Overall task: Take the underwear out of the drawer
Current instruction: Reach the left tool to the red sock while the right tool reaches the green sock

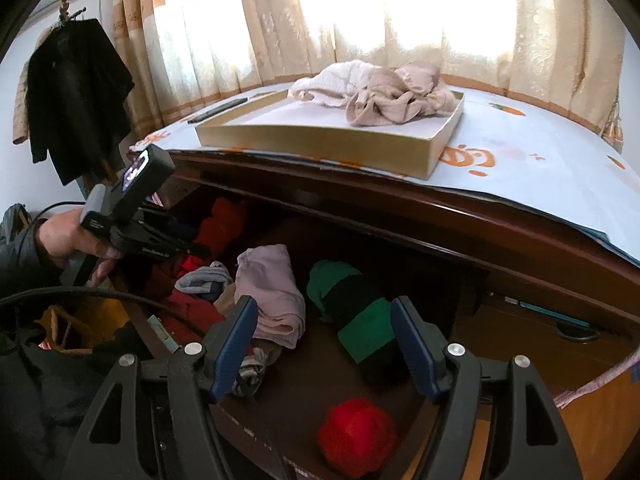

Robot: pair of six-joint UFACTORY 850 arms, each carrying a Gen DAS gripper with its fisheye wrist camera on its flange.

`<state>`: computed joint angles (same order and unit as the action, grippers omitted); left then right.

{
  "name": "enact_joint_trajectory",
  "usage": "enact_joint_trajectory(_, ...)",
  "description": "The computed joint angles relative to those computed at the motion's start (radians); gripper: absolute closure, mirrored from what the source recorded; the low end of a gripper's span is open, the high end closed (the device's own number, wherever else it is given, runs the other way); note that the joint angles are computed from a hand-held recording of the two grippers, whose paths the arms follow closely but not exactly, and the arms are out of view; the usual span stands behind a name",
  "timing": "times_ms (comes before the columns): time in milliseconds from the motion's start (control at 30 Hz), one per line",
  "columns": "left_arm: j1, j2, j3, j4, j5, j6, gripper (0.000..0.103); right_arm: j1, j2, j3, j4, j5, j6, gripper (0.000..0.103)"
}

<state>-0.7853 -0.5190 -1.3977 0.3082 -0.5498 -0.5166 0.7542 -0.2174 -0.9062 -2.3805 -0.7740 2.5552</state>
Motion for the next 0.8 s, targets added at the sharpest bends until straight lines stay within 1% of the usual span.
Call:
enact_joint_trajectory(67,-0.003,0.014,0.015,-0.03,0.035,0.06,0.078,-0.005,-0.013,-0.02,0.012,0.019,-0.016,0.032)
enact_joint_trajectory(100,-0.005,0.019,0.019,-0.072,0.048,0.126,0.078,-0.007,-0.019,-0.029,0.02,0.028,-0.025,0.032)
enact_joint_trajectory(133,-0.018,0.016,0.018,-0.081,0.047,0.176,0.078,-0.01,-0.023,-0.036,0.028,0.034,-0.033,0.032)
enact_joint_trajectory(233,-0.032,0.005,0.004,-0.035,0.027,0.161,0.078,-0.019,-0.041,-0.068,0.08,0.065,-0.094,0.032)
enact_joint_trajectory(300,-0.028,0.005,-0.001,-0.043,0.027,0.146,0.072,-0.023,-0.051,-0.091,0.125,0.09,-0.15,0.032)
enact_joint_trajectory(333,-0.025,0.006,0.003,-0.056,0.036,0.148,0.066,-0.027,-0.055,-0.101,0.144,0.102,-0.176,0.032)
enact_joint_trajectory(467,-0.02,0.013,0.014,-0.091,0.054,0.16,0.056,-0.042,-0.073,-0.137,0.2,0.144,-0.249,0.032)
enact_joint_trajectory(500,-0.019,0.014,0.015,-0.092,0.059,0.154,0.051,-0.044,-0.077,-0.145,0.213,0.154,-0.266,0.032)
enact_joint_trajectory(533,-0.014,0.017,0.02,-0.086,0.067,0.146,0.049,-0.045,-0.081,-0.152,0.225,0.16,-0.283,0.032)
enact_joint_trajectory(667,-0.004,0.043,0.041,-0.113,0.112,0.145,0.047,-0.051,-0.094,-0.172,0.262,0.183,-0.334,0.032)
enact_joint_trajectory(700,-0.003,0.045,0.039,-0.108,0.107,0.138,0.041,-0.051,-0.097,-0.175,0.27,0.186,-0.344,0.032)
enact_joint_trajectory(733,-0.006,0.036,0.028,-0.071,0.084,0.098,0.039,-0.052,-0.101,-0.181,0.288,0.192,-0.367,0.032)
enact_joint_trajectory(767,0.007,0.062,0.057,-0.055,0.079,0.092,0.038,-0.051,-0.107,-0.189,0.309,0.192,-0.392,0.032)
enact_joint_trajectory(800,0.006,0.054,0.048,-0.036,0.061,0.072,0.039,-0.047,-0.114,-0.199,0.339,0.184,-0.433,0.032)
